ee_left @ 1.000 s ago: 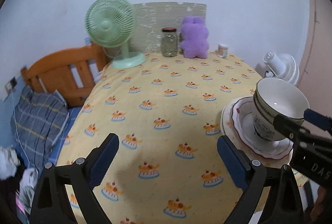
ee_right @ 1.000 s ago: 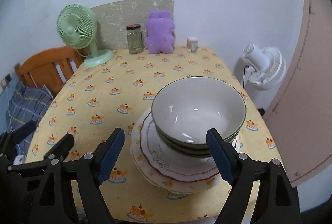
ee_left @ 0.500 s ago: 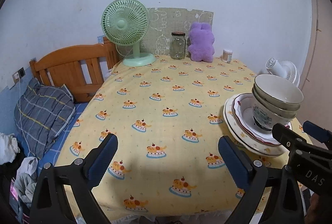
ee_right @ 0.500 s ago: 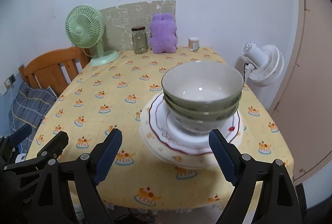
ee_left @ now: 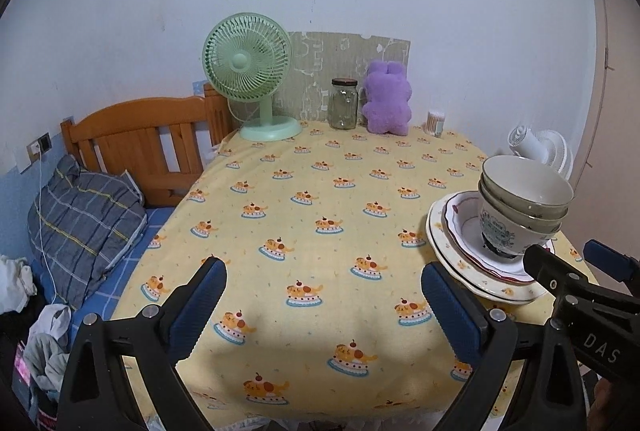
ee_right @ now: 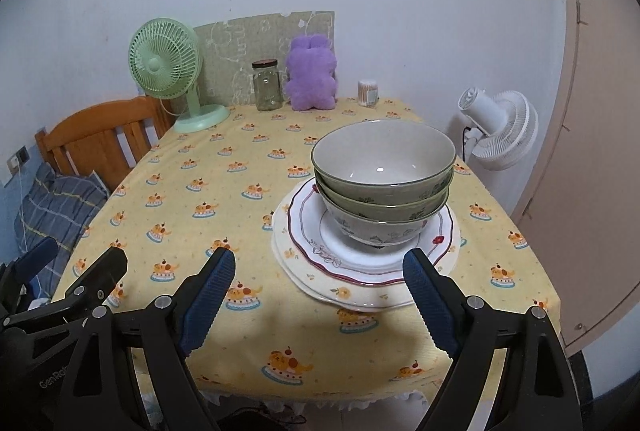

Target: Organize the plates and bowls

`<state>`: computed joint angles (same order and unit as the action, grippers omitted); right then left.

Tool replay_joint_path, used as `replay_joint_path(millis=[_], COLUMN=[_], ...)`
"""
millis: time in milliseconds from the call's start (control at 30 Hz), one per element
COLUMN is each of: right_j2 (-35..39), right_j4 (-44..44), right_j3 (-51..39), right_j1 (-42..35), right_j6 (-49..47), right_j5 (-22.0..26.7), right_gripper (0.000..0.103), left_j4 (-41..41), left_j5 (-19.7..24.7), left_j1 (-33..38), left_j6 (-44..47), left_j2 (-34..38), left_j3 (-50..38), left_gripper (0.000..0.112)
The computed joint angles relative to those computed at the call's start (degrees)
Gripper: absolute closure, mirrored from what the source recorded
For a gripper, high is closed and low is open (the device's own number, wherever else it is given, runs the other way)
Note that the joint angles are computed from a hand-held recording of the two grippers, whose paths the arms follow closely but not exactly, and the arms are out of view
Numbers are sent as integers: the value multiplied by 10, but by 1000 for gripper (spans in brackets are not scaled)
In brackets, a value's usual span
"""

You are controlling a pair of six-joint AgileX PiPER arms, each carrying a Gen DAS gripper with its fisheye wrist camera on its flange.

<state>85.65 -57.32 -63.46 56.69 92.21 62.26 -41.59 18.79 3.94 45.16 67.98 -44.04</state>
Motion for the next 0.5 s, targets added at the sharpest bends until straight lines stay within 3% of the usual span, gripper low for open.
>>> replay_joint_path(millis=[500], right_j2=[6], right_j4=[-5], right_j3=[-13], right_j1=[15], right_j6=[12], right_j5=[26], right_gripper=[15], left_j4=[-40], left_j5=[14], left_j1=[18], left_j6=[54], left_j2=[-6], left_j3=[-1], left_gripper=[10])
